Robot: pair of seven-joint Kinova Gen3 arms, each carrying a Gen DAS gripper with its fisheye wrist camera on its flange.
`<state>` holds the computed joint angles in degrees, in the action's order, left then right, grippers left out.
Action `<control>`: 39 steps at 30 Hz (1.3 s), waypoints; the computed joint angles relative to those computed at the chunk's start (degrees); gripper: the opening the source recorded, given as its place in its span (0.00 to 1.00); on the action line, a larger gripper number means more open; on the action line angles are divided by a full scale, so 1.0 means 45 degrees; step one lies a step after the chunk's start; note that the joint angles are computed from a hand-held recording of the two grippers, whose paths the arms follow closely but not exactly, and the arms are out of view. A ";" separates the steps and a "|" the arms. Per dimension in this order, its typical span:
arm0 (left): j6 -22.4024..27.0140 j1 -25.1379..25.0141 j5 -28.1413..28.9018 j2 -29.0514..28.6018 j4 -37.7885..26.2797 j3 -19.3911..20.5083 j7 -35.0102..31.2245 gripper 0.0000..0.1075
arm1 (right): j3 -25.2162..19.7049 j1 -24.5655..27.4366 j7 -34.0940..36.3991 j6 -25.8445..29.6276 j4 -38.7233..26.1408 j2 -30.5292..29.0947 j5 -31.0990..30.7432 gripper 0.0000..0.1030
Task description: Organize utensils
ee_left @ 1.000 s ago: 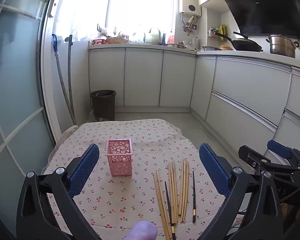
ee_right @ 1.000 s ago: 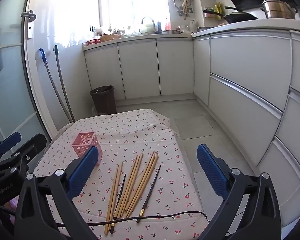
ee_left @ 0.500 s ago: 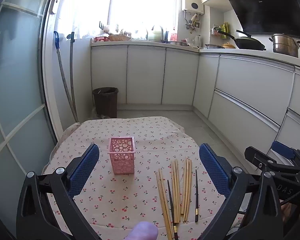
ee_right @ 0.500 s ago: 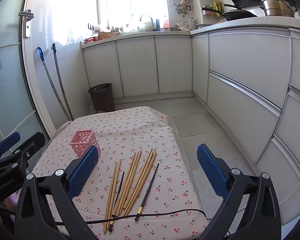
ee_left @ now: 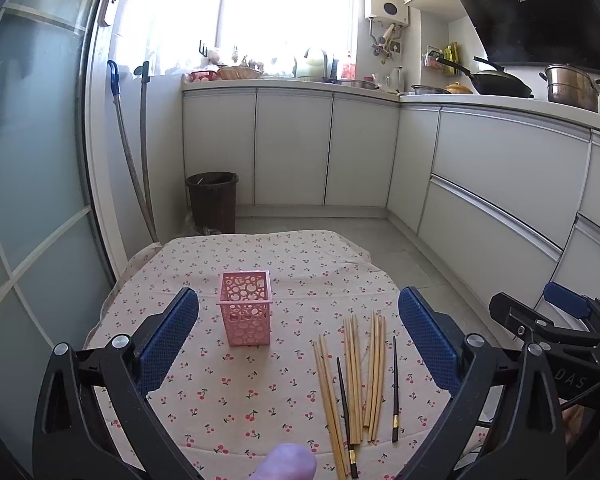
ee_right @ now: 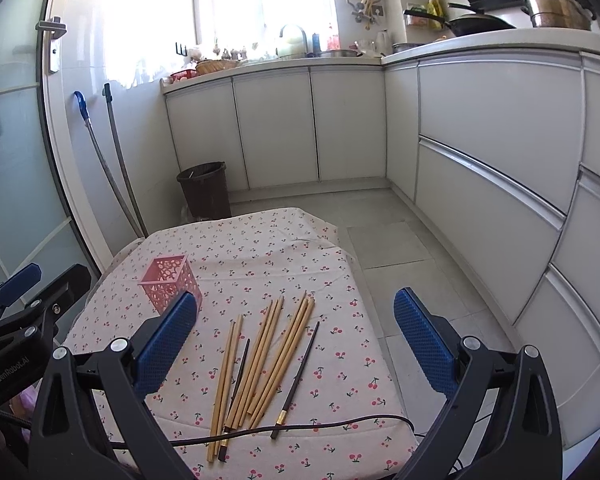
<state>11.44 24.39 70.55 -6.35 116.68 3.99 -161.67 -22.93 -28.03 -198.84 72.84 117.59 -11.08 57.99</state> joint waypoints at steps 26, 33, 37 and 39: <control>-0.0089 0.0171 -0.1485 0.0058 -0.0089 -0.0042 0.1452 0.89 | 0.0091 0.0028 0.0159 -0.0083 -0.0088 0.0035 -0.0161 0.93; -0.0143 0.0340 -0.2065 0.0067 -0.0126 -0.0157 0.2035 0.89 | 0.0080 0.0033 0.0162 -0.0086 -0.0104 0.0052 -0.0191 0.93; -0.0202 0.0466 -0.2364 0.0072 -0.0135 -0.0219 0.2330 0.89 | 0.0091 0.0038 0.0191 -0.0088 -0.0123 0.0062 -0.0220 0.93; -0.0219 0.0548 -0.2456 0.0079 -0.0140 -0.0284 0.2414 0.89 | 0.0092 0.0040 0.0171 -0.0101 -0.0115 0.0061 -0.0209 0.93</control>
